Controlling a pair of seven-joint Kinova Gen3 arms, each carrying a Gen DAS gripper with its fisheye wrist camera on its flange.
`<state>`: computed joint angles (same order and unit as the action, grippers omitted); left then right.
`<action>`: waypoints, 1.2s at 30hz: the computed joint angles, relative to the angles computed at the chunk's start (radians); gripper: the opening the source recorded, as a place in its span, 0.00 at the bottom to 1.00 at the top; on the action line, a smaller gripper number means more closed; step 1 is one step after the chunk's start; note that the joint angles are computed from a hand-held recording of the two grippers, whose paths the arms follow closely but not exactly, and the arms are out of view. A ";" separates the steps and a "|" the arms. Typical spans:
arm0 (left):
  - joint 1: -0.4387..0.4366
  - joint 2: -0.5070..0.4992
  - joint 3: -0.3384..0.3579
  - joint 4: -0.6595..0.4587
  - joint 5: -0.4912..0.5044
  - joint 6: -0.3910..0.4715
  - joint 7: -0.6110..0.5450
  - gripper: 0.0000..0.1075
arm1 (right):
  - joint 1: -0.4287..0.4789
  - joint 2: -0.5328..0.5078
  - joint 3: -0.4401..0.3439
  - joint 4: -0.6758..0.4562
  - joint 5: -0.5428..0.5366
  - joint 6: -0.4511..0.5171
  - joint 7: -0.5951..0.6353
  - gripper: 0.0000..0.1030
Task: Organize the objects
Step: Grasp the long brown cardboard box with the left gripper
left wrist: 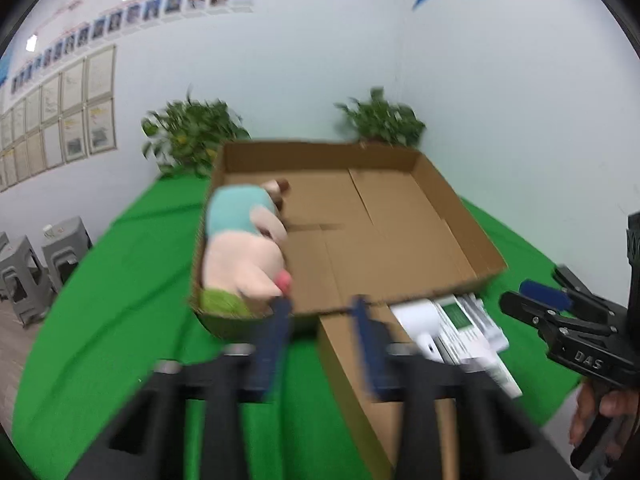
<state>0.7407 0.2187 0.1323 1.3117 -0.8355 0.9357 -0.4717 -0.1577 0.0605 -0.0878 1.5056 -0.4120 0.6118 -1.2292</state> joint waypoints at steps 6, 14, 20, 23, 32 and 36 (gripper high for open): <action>0.042 -0.003 -0.027 0.030 -0.041 -0.027 0.105 0.95 | 0.004 0.004 0.014 -0.006 -0.041 0.067 0.084 0.99; -0.243 -0.045 0.184 0.100 0.235 -0.179 -0.003 0.95 | 0.088 0.026 0.015 -0.027 -0.231 0.307 0.228 0.99; -0.521 -0.005 0.435 0.156 0.479 -0.289 -0.160 0.95 | 0.078 0.028 0.007 -0.014 -0.263 0.445 0.291 0.99; -0.660 0.029 0.564 0.173 0.601 -0.317 -0.245 0.94 | 0.042 0.028 -0.008 -0.006 -0.223 0.463 0.286 0.99; -0.664 0.080 0.506 0.185 0.933 -0.318 -0.517 0.83 | -0.073 0.023 -0.037 -0.009 -0.032 0.422 0.130 0.99; -0.546 0.067 0.337 0.185 1.053 -0.303 -0.603 0.82 | -0.104 0.020 -0.042 0.009 0.038 0.392 0.063 0.98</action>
